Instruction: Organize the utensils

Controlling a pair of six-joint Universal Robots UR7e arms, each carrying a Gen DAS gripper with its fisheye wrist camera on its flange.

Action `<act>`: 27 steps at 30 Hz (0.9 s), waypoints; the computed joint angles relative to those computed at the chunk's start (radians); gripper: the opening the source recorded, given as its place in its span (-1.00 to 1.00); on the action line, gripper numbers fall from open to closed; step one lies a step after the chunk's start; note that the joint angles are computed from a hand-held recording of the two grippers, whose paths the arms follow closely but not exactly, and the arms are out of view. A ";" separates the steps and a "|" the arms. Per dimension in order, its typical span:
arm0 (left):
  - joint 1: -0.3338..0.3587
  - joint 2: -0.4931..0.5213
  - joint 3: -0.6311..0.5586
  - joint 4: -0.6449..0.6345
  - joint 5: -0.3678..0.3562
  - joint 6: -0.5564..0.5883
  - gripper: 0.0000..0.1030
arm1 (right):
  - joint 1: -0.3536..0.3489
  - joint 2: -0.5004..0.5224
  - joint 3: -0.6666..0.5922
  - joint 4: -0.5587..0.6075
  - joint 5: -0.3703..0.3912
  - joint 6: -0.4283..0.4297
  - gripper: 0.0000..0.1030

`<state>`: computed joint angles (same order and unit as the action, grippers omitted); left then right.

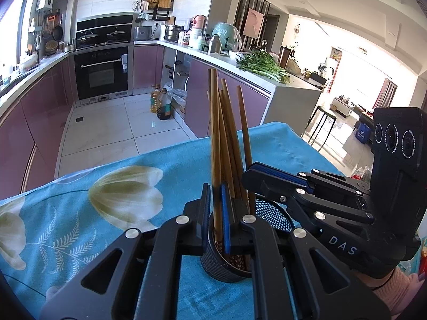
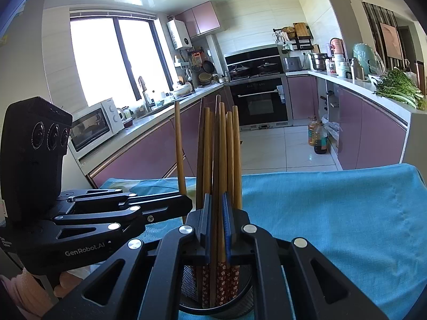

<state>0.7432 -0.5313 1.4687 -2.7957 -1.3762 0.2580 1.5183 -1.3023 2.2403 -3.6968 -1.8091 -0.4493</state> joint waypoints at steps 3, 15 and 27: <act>0.000 -0.003 0.005 -0.006 -0.001 -0.001 -0.73 | 0.003 0.003 0.002 -0.006 -0.002 -0.002 -0.85; -0.007 -0.043 0.090 -0.134 0.045 0.015 -0.14 | 0.026 0.011 0.023 -0.059 -0.029 -0.030 -0.45; -0.013 -0.134 0.293 -0.452 0.175 0.062 0.90 | 0.069 0.069 0.057 -0.225 -0.109 -0.122 0.56</act>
